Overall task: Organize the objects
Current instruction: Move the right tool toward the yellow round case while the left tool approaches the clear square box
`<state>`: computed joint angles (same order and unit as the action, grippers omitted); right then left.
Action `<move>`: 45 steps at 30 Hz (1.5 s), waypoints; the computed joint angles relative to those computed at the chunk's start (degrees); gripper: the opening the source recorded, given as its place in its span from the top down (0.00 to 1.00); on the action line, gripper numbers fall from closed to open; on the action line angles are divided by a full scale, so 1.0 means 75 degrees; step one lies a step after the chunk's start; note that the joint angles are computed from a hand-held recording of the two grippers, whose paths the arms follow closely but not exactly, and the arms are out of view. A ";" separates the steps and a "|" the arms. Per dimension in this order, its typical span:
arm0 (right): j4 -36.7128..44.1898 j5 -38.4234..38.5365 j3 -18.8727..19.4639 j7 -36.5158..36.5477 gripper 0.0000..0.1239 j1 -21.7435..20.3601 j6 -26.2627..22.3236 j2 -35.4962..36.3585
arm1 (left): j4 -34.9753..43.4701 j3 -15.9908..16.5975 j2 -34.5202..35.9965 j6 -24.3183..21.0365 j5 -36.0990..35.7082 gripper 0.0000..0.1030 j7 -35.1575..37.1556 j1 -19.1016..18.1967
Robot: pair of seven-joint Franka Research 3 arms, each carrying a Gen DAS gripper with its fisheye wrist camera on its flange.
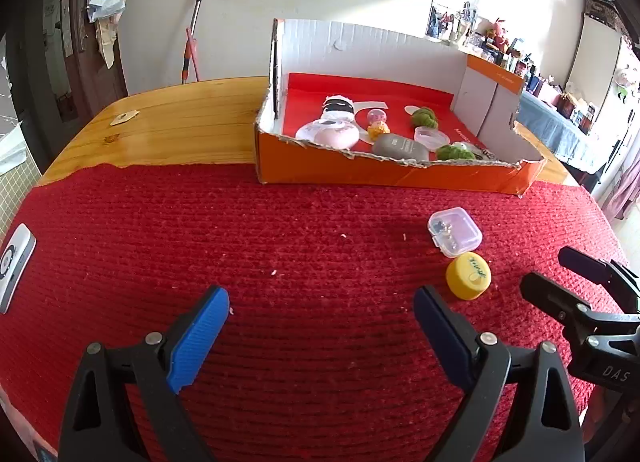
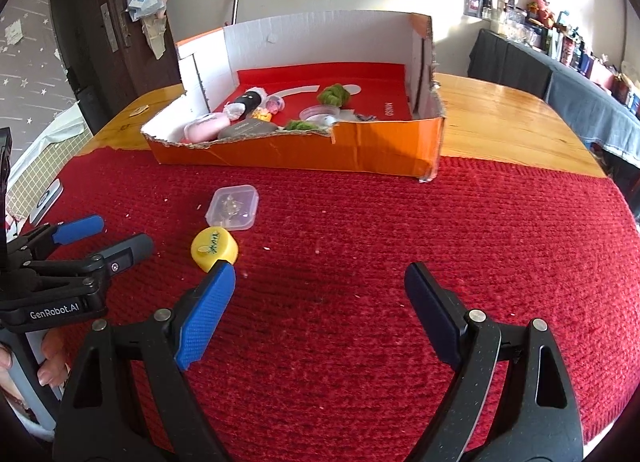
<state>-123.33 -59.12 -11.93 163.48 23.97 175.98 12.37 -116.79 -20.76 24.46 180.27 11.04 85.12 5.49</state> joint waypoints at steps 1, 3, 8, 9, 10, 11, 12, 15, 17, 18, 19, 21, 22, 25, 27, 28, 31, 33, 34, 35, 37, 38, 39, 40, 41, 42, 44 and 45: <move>0.0020 0.0173 0.0088 -0.0186 0.30 -0.0062 0.0003 0.0034 | 0.0011 0.0046 -0.0002 -0.0006 0.0019 0.07 -0.0008 -0.0029; 0.0030 0.0806 0.0326 -0.0807 0.30 -0.0231 0.0078 0.0115 | 0.0043 0.0121 0.0004 -0.0031 0.0052 0.07 -0.0013 -0.0068; 0.0071 0.2641 0.1051 -0.2556 0.30 -0.0689 0.0191 0.0316 | 0.0088 0.0184 0.0013 -0.0058 0.0033 0.07 -0.0033 -0.0002; 0.0118 0.2950 0.1202 -0.2880 0.30 -0.0768 0.0153 0.0366 | 0.0099 0.0099 0.0031 -0.0086 0.0010 0.07 0.0020 0.0100; 0.0151 0.3117 0.1206 -0.3042 0.30 -0.0729 0.0125 0.0395 | 0.0107 0.0062 0.0043 -0.0105 -0.0007 0.07 0.0053 0.0145; 0.0193 0.3304 0.1238 -0.3237 0.30 -0.0714 0.0088 0.0427 | 0.0117 0.0019 0.0056 -0.0142 -0.0032 0.07 0.0091 0.0203; 0.0237 0.3492 0.1277 -0.3438 0.30 -0.0706 0.0061 0.0463 | 0.0129 -0.0038 0.0073 -0.0175 -0.0066 0.07 0.0139 0.0264; 0.0441 0.3915 0.1254 -0.3905 0.30 -0.0551 -0.0181 0.0589 | 0.0201 -0.0194 0.0140 -0.0285 -0.0199 0.07 0.0298 0.0425; 0.0530 0.4080 0.1087 -0.4068 0.30 -0.0355 -0.0252 0.0652 | 0.0240 -0.0194 0.0158 -0.0321 -0.0267 0.07 0.0363 0.0430; 0.0599 0.4118 0.0963 -0.4119 0.30 -0.0209 -0.0361 0.0686 | 0.0255 -0.0208 0.0165 -0.0336 -0.0303 0.07 0.0400 0.0443; 0.0661 0.4117 0.0805 -0.4143 0.30 -0.0037 -0.0453 0.0717 | 0.0273 -0.0262 0.0176 -0.0359 -0.0350 0.07 0.0456 0.0489; 0.0768 0.4118 0.0464 -0.4144 0.30 0.0313 -0.0639 0.0779 | 0.0301 -0.0316 0.0190 -0.0397 -0.0423 0.07 0.0552 0.0519; 0.0762 0.4136 0.0336 -0.4162 0.30 0.0433 -0.0664 0.0775 | 0.0320 -0.0317 0.0197 -0.0413 -0.0446 0.07 0.0594 0.0508; 0.0693 0.4288 0.0157 -0.4249 0.30 0.0575 -0.0651 0.0730 | 0.0338 -0.0312 0.0204 -0.0453 -0.0501 0.07 0.0698 0.0453; 0.0645 0.4031 -0.0200 -0.3935 0.30 0.0837 -0.0716 0.0677 | 0.0343 -0.0307 0.0201 -0.0480 -0.0527 0.07 0.0774 0.0408; 0.0612 0.3843 -0.0385 -0.3690 0.30 0.0948 -0.0754 0.0648 | 0.0333 -0.0278 0.0192 -0.0466 -0.0525 0.07 0.0799 0.0361; 0.0344 0.4056 -0.0161 -0.3792 0.30 0.0515 -0.0510 0.0519 | 0.0315 -0.0172 0.0165 -0.0433 -0.0466 0.07 0.0849 0.0192; 0.0156 0.4301 -0.0038 -0.4040 0.30 0.0318 -0.0319 0.0403 | 0.0342 -0.0171 0.0171 -0.0456 -0.0440 0.07 0.0906 0.0129; 0.0086 0.4315 -0.0088 -0.4071 0.30 0.0336 -0.0287 0.0344 | 0.0363 -0.0137 0.0173 -0.0464 -0.0418 0.07 0.0915 0.0064; 0.0007 0.4304 -0.0149 -0.4069 0.30 0.0357 -0.0208 0.0290 | 0.0384 -0.0105 0.0176 -0.0453 -0.0392 0.07 0.0926 -0.0004; -0.0094 0.4335 -0.0206 -0.4114 0.30 0.0367 -0.0104 0.0222 | 0.0426 -0.0066 0.0185 -0.0418 -0.0344 0.07 0.0949 -0.0102; -0.0161 0.4349 -0.0216 -0.4176 0.30 0.0360 -0.0051 0.0176 | 0.0455 -0.0042 0.0193 -0.0420 -0.0322 0.07 0.0949 -0.0149; -0.0213 0.4406 -0.0181 -0.4288 0.30 0.0312 0.0021 0.0152 | 0.0493 -0.0063 0.0214 -0.0429 -0.0307 0.07 0.0978 -0.0162; -0.0258 0.4537 -0.0090 -0.4467 0.30 0.0224 0.0087 0.0140 | 0.0543 -0.0111 0.0239 -0.0469 -0.0309 0.07 0.1022 -0.0145; -0.0299 0.4745 0.0063 -0.4725 0.30 0.0092 0.0155 0.0134 | 0.0589 -0.0154 0.0270 -0.0509 -0.0321 0.07 0.1067 -0.0129; -0.0342 0.5160 0.0436 -0.5222 0.30 -0.0228 0.0234 0.0134 | 0.0639 -0.0196 0.0300 -0.0556 -0.0339 0.07 0.1116 -0.0114; -0.0374 0.5801 0.0964 -0.5976 0.30 -0.0650 0.0337 0.0163 | 0.0738 -0.0193 0.0352 -0.0612 -0.0351 0.07 0.1191 -0.0161; -0.0361 0.5989 0.1091 -0.6231 0.30 -0.0735 0.0346 0.0188 | 0.0761 -0.0130 0.0354 -0.0617 -0.0339 0.07 0.1187 -0.0232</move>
